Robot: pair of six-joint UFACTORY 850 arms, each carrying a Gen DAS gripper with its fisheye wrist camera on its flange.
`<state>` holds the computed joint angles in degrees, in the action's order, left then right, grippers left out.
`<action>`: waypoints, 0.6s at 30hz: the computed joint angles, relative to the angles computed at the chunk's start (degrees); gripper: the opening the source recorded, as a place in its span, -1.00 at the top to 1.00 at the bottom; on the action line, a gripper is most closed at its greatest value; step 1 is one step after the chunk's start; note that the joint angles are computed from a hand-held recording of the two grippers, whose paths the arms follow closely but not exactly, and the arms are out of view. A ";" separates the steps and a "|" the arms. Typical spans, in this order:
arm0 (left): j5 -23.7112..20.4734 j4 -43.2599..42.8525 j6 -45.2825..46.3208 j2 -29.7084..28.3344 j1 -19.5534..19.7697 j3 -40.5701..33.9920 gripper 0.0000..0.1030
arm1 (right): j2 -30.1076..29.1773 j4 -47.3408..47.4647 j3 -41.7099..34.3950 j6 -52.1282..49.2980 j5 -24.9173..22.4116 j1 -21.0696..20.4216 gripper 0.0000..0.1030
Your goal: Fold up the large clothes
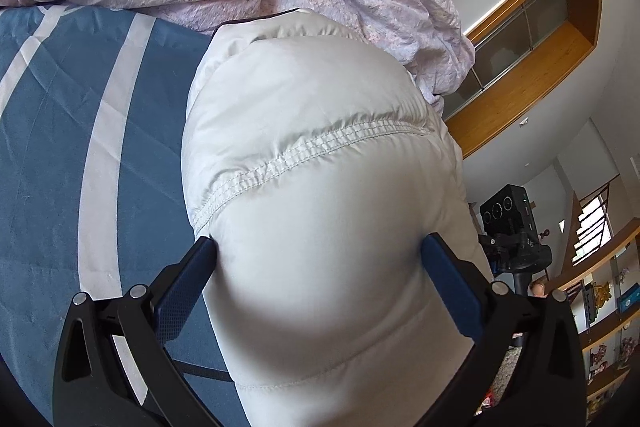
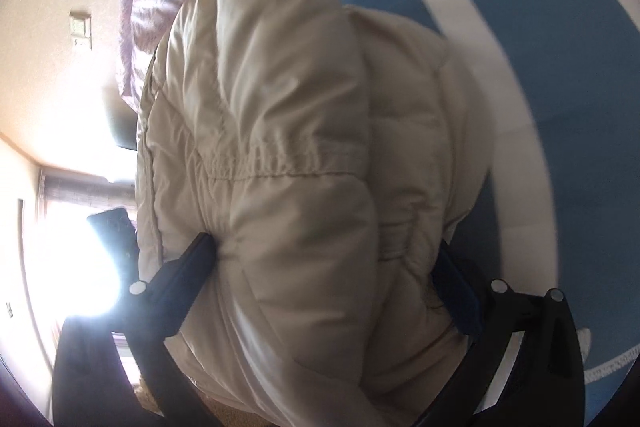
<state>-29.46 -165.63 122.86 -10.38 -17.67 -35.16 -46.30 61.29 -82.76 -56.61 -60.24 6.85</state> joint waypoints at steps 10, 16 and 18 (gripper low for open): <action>-4.08 -5.01 5.21 -0.18 -1.10 0.73 -0.71 | 0.60 7.60 2.90 -11.09 -2.19 0.32 -0.53; -4.17 -6.72 9.34 2.17 -0.15 1.90 -0.48 | -0.14 10.69 1.37 -13.32 -3.68 1.80 -0.19; -4.09 -6.88 9.90 3.03 0.74 2.52 -0.47 | -0.69 11.04 0.21 -13.30 -3.82 2.57 -0.13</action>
<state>-33.55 -172.51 132.76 -7.35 -16.93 -32.64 -47.00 72.33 -82.55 -69.90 -64.06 9.42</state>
